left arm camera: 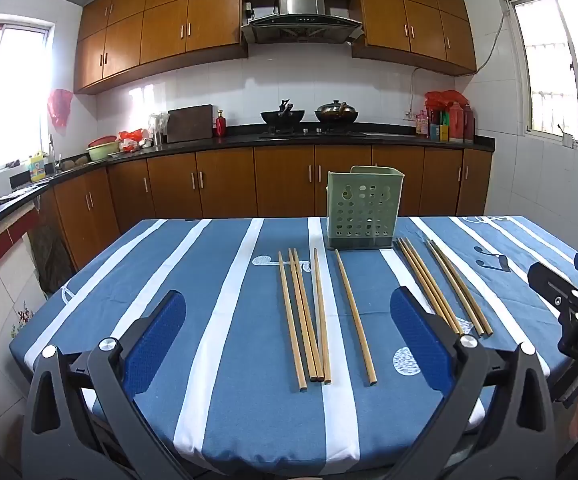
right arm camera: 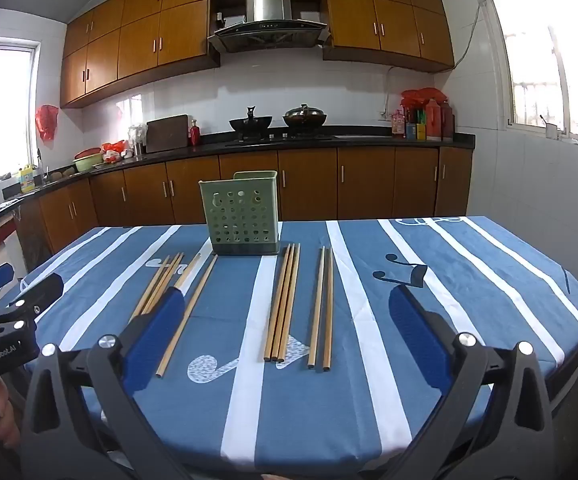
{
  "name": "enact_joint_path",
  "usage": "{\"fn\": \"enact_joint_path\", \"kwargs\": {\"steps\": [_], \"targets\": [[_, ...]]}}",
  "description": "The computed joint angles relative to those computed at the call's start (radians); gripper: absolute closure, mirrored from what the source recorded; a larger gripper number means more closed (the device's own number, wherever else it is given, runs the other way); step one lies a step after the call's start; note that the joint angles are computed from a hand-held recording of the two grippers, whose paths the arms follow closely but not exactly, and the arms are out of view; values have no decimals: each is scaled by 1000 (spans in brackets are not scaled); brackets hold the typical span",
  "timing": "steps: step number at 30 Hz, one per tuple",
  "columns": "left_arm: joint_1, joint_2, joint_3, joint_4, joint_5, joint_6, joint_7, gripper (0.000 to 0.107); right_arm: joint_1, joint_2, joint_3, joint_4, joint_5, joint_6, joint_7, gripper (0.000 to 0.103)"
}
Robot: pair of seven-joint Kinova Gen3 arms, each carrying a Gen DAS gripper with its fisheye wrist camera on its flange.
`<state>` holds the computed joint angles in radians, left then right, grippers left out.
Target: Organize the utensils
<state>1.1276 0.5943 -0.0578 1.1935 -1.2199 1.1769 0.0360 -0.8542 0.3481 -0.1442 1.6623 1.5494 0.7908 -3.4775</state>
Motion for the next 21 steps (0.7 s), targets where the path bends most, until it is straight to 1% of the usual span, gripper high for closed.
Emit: {"fn": "enact_joint_path", "kwargs": {"steps": [21], "targets": [[-2,-2,2,-1,6,-3,1,6,-2,1,2,-3,-8,-1,8,4]]}}
